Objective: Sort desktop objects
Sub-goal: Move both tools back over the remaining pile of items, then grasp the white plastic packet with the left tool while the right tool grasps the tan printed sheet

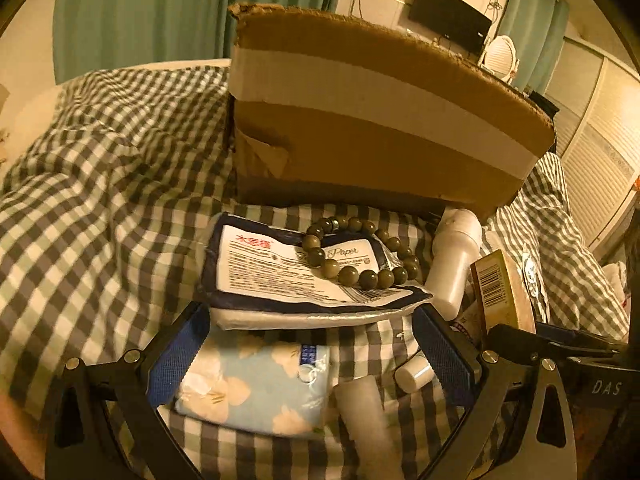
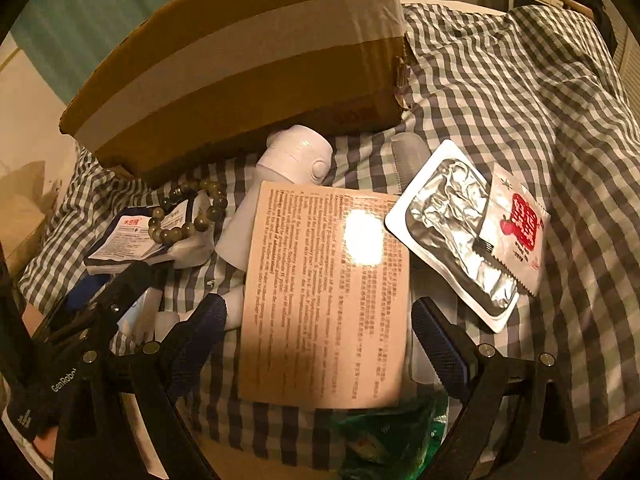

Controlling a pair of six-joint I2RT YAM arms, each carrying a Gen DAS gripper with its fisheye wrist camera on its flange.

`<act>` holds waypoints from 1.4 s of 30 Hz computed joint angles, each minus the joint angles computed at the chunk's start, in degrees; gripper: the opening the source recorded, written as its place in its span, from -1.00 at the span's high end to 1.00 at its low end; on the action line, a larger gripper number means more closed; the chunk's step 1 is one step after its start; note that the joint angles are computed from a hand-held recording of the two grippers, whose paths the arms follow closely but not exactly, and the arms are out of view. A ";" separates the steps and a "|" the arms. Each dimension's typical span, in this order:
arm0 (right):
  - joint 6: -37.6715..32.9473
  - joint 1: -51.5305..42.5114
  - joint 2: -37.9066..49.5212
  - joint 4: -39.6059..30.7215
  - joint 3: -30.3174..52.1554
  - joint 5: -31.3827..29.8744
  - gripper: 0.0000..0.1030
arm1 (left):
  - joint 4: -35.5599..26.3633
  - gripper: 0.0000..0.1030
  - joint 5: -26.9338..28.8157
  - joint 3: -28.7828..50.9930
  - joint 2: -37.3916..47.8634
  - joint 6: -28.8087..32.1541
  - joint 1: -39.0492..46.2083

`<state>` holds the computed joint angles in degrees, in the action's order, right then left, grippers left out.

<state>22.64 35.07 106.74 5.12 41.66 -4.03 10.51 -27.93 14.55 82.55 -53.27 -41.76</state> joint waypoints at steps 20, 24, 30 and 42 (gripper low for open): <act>-0.33 0.38 1.91 0.64 0.31 1.01 -0.80 | 10.35 0.58 8.28 3.81 11.92 15.51 8.14; -0.37 0.21 1.69 0.86 0.01 0.76 -0.79 | 11.23 0.68 9.46 2.14 9.94 14.98 8.36; -0.20 0.01 1.35 1.11 -0.42 0.28 -0.79 | 8.14 -0.38 12.41 -3.56 -1.11 7.80 9.37; -0.79 1.88 1.77 0.07 0.41 3.20 -0.79 | 15.41 -0.29 15.28 -8.46 -6.93 5.35 16.38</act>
<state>21.86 36.95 108.51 5.18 42.07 -0.83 25.92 -12.65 6.09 75.62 -47.92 -25.38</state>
